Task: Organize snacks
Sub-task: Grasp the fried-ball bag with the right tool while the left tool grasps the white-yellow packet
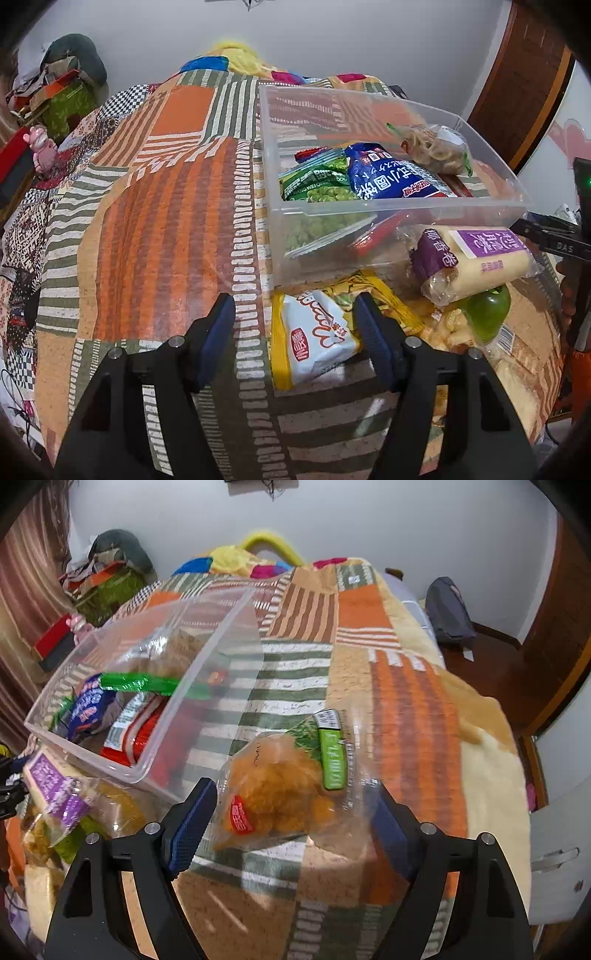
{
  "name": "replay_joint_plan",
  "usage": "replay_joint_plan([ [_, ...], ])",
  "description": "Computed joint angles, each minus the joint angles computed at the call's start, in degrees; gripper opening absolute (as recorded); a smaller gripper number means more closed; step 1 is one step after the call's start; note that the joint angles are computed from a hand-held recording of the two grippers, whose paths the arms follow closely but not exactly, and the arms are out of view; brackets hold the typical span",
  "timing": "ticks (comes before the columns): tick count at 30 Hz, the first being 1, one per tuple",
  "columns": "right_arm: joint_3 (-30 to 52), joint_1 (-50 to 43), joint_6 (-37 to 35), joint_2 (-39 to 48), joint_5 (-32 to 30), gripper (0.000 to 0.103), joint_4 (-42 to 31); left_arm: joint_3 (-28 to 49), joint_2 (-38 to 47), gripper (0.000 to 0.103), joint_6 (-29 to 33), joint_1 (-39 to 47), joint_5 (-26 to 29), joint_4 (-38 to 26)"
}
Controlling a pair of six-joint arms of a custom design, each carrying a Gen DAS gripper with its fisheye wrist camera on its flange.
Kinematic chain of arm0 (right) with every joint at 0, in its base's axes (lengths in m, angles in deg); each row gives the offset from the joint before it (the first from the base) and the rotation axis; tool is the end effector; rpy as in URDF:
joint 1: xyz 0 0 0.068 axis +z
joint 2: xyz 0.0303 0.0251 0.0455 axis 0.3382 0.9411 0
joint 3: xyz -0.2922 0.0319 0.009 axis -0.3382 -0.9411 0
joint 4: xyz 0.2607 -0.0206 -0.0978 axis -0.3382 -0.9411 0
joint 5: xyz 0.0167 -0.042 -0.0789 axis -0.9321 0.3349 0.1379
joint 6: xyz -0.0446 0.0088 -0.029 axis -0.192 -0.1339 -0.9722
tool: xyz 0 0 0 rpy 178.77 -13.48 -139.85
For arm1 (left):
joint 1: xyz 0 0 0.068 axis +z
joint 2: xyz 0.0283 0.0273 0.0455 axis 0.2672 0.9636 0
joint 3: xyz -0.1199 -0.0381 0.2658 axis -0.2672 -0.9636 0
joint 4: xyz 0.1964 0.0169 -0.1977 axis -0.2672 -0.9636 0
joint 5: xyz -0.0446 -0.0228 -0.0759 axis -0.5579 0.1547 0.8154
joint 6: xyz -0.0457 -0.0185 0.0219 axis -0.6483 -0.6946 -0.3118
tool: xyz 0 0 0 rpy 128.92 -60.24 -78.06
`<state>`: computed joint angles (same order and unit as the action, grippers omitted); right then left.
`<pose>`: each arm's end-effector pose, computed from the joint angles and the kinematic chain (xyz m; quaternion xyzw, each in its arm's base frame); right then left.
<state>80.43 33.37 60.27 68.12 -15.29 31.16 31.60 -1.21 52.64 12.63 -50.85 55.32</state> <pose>0.2452 0.0620 0.2512 -0.1136 0.9449 0.0747 0.2978 0.2314 -0.0157 0.2197 0.0218 0.9559 -0.0675 0.2851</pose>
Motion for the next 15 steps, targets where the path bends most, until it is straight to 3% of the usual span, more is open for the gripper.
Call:
replay_joint_plan([
  [3, -0.4, 1.4, 0.1, 0.7, 1.9, 0.077, 0.5, -0.4, 0.3, 0.069, -0.5, 0.6, 1.0, 0.6],
  [4, -1.0, 1.8, -0.1, 0.2, 2.2, 0.067, 0.9, -0.6, 0.3, 0.069, -0.5, 0.9, 1.4, 0.6],
  [7, -1.7, 1.5, -0.8, -1.3, 0.1, 0.055, 0.5, -1.0, -0.1, 0.069, -0.5, 1.1, 2.1, 0.5],
  [15, -5.3, 0.9, -0.4, -9.2, -0.9, 0.048, -1.9, -4.0, -3.1, 0.066, -1.5, 1.8, 3.8, 0.8],
])
